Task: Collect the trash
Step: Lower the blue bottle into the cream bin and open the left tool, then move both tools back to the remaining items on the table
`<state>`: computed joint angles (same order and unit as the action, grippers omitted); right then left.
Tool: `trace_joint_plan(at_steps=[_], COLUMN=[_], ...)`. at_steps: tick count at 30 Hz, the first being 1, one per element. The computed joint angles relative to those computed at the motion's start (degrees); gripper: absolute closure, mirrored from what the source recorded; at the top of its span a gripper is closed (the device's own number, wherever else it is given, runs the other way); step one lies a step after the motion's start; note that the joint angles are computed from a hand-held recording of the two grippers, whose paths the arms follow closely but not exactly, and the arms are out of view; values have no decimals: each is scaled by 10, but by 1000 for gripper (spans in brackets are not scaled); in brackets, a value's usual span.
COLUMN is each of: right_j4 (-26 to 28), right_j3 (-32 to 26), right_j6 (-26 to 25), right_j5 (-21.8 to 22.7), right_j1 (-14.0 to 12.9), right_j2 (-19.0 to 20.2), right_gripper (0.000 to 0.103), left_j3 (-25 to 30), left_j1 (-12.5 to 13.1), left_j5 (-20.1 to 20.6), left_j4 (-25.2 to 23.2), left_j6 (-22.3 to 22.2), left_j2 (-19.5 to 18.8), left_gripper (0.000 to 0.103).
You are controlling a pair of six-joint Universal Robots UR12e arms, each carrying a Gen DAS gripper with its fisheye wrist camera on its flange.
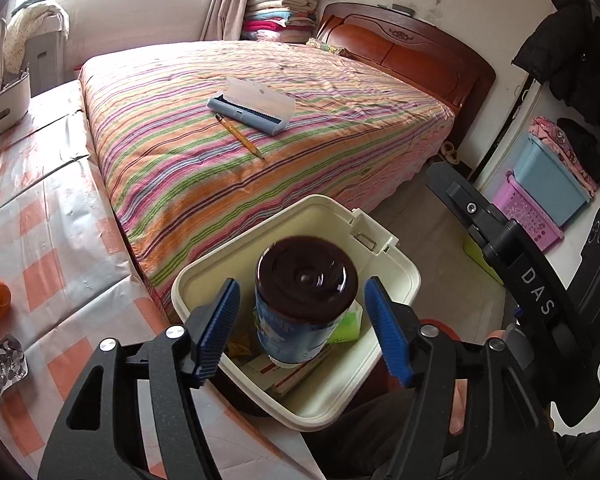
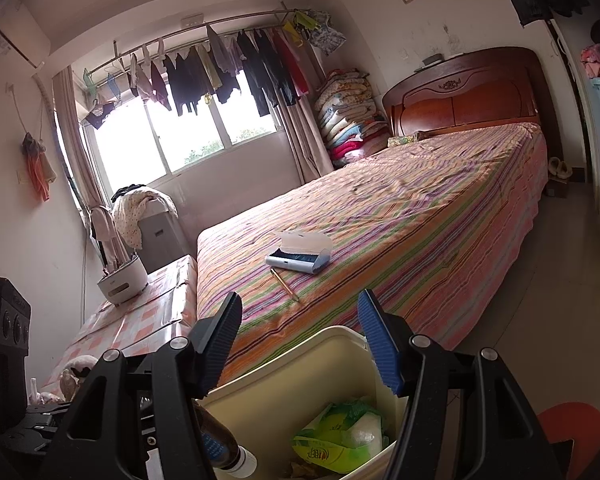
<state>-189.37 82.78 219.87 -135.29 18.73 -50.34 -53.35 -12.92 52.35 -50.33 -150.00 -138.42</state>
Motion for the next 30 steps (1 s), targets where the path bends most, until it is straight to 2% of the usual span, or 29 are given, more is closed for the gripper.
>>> trace_joint_plan(at_steps=[2,6,12,16,18,30], right_j4=[0,-1,-2,0,-1,11], right_j3=[-1,-2,-7,-14,-16,-36], right_j6=[-2,-2,-15,-22,-24,-48], right_j5=[-1,7,21,32,33,49], right_j1=[0,-1,-1,0,0,4], right_j2=[1,1,4,8,9,20], right_gripper=[44,44,44,44,34,21], left_j3=[-11,-13,2,10,11,8], left_j1=[3,8,19,24,25,30], left_j5=[-3,7,4,4,4,17], left_j4=[39,71,85,83,84,105], left_j6=[-18,-45,-95,-108,-111,-130], left_j2=[3,5,-1,-4,-4,-3], left_gripper=[18,16,15,15,15,15])
